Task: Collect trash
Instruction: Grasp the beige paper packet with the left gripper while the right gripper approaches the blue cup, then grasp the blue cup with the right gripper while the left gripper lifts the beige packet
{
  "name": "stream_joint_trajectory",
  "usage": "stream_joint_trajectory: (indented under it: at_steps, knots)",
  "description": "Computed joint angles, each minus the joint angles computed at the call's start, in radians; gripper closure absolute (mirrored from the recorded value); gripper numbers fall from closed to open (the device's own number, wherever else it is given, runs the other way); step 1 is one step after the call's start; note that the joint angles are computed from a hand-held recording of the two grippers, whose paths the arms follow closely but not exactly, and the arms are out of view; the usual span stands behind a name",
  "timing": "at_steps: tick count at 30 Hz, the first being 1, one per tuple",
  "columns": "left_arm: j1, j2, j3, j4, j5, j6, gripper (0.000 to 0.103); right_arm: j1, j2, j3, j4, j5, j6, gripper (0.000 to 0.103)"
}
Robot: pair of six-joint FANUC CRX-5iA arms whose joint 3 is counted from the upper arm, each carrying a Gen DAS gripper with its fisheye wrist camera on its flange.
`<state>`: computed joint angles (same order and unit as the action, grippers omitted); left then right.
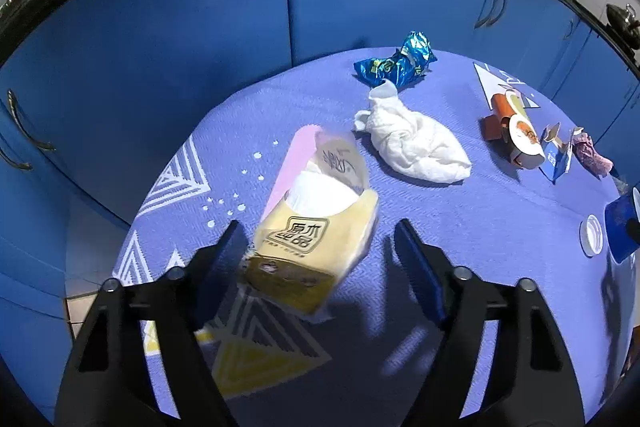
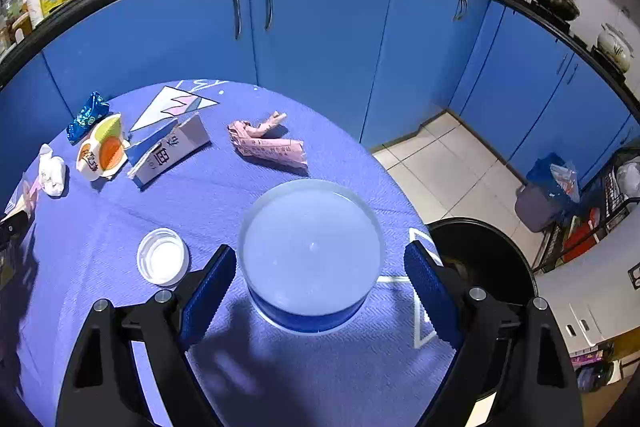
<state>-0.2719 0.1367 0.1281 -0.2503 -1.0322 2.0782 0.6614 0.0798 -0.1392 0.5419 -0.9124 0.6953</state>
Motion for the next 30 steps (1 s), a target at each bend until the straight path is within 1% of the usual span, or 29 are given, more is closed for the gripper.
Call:
stream_joint_trajectory:
  at_steps: [1, 2, 3, 4, 5, 7, 8, 9, 10, 13, 21, 30]
  knots:
    - [0.003, 0.0, -0.002, 0.007, 0.0, -0.003, 0.04, -0.001, 0.003, 0.002, -0.002, 0.001, 0.001, 0.019]
    - [0.008, 0.001, -0.005, 0.019, 0.001, -0.008, 0.044, -0.002, 0.004, 0.002, -0.004, 0.004, 0.002, 0.019]
    - [0.011, 0.002, -0.007, 0.028, 0.003, -0.011, 0.051, -0.002, 0.003, 0.0, -0.007, 0.011, 0.005, 0.02]
    - [0.011, 0.001, -0.008, 0.029, 0.003, -0.01, 0.051, -0.002, 0.001, -0.003, -0.008, 0.018, 0.01, 0.022]
    - [0.01, -0.001, -0.01, 0.029, 0.005, -0.011, 0.052, 0.0, 0.0, -0.005, -0.007, 0.02, 0.014, 0.03]
    - [0.012, -0.006, -0.018, 0.041, 0.015, -0.016, 0.053, 0.007, -0.005, -0.017, 0.012, 0.028, 0.01, 0.031]
    - [0.011, -0.01, -0.021, 0.041, 0.019, -0.013, 0.056, 0.009, -0.009, -0.025, 0.018, 0.036, 0.008, 0.031]
    - [0.01, -0.013, -0.023, 0.04, 0.024, -0.012, 0.062, 0.012, -0.015, -0.033, 0.026, 0.042, 0.006, 0.031]
    - [0.006, -0.018, -0.025, 0.036, 0.028, -0.01, 0.064, 0.014, -0.022, -0.042, 0.036, 0.045, 0.0, 0.031]
    - [0.004, -0.026, -0.03, 0.053, 0.036, -0.018, 0.064, 0.023, -0.041, -0.06, 0.049, 0.047, -0.011, 0.031]
    - [-0.035, -0.04, -0.015, 0.042, 0.032, -0.021, 0.065, 0.039, -0.1, -0.101, 0.057, 0.042, -0.028, 0.031]
    - [-0.113, -0.031, 0.048, 0.017, 0.004, -0.026, 0.065, 0.05, -0.185, -0.158, 0.098, 0.052, -0.07, 0.031]
